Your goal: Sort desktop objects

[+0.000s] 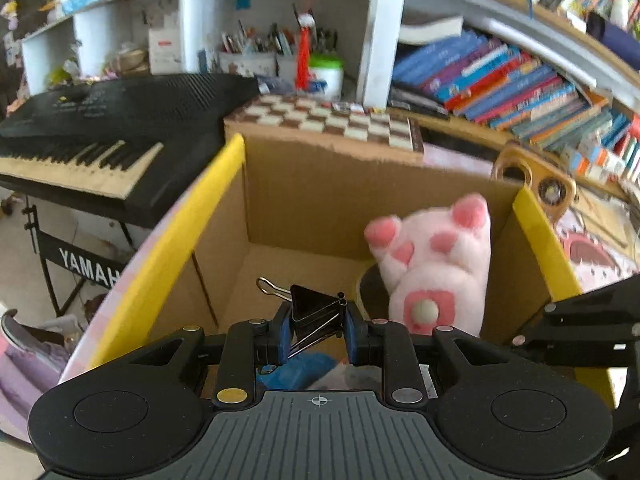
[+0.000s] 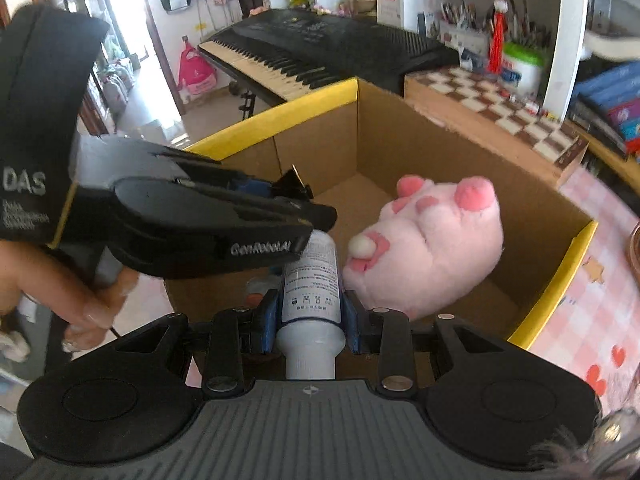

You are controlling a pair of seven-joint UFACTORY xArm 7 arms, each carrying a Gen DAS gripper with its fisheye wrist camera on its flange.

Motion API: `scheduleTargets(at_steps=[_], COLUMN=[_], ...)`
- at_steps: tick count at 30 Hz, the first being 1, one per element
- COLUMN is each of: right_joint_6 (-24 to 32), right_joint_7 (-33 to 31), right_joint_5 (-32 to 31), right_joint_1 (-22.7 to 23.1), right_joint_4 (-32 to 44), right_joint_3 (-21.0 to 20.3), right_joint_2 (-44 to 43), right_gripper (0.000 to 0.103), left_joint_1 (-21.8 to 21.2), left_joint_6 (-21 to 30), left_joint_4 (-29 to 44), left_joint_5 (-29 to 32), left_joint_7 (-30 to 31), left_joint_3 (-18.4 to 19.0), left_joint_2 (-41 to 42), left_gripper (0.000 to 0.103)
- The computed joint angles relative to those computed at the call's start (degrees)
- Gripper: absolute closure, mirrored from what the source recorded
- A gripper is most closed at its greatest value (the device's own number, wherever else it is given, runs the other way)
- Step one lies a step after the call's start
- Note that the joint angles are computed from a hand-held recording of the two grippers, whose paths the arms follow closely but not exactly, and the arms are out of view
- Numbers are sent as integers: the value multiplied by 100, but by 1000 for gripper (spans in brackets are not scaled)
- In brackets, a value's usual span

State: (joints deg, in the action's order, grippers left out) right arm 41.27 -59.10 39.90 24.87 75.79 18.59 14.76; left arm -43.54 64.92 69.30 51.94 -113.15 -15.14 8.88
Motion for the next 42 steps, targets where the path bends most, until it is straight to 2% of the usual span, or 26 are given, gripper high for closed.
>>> scheduleTargets(at_steps=[2,8,12,13,14,17,21,25,27,29,36,42], right_joint_6=[197,157,14,-136,-381,-896,-1286,-1657,-1854,-2077,-3025,-3639], right_joint_7=[226,292,340,304,214,11,-129,-235,-316,-370,-105,536], right_joint_5=[-50,-95,-98,-64,-17,135,571,1074,1353,1617,2303,2311], right_joint_1=[-8,-3,23,36,60,107,134,228,306,410,914,1236], right_joint_4=[130,86,6,-88,-233,-594,-972,-1377,-1593,-1844,-2823,-3799], right_joint_3=[-33,-18,-13,0,23,64,62,-22,-88,-177,-544,-730], right_joint_2=[94,61,4,-54,-142,-389,-732,-1153,-1383,-1643,-2599,-3554], right_gripper=[72,72,72,72,70,68,67,67,66,66,65,65], left_joint_1=[50,17,-33,-69,-115,-270,-426,-647,-796,-945,-1463,-1968], left_joint_6=[-135,-210,-181,-90,40,330,647,1129,1419,1697,2323,2786], left_joint_4=[18,11,-2,47,121,200,243,389,489,604,904,1274], left_joint_5=[-155,-183,6,55,92,290,503,753,908,1043,1441,1642], left_joint_7=[191,245,183,185,191,31,-165,-295,-354,-402,-524,-381], left_joint_3=[6,39,27,12,-1,-18,-88,-203,-267,-316,-446,-471], left_joint_2=[64,71,50,80,126,152,90,78,104,147,276,571], left_gripper=[79,79,76,72,63,49,43,30,27,18,11,4])
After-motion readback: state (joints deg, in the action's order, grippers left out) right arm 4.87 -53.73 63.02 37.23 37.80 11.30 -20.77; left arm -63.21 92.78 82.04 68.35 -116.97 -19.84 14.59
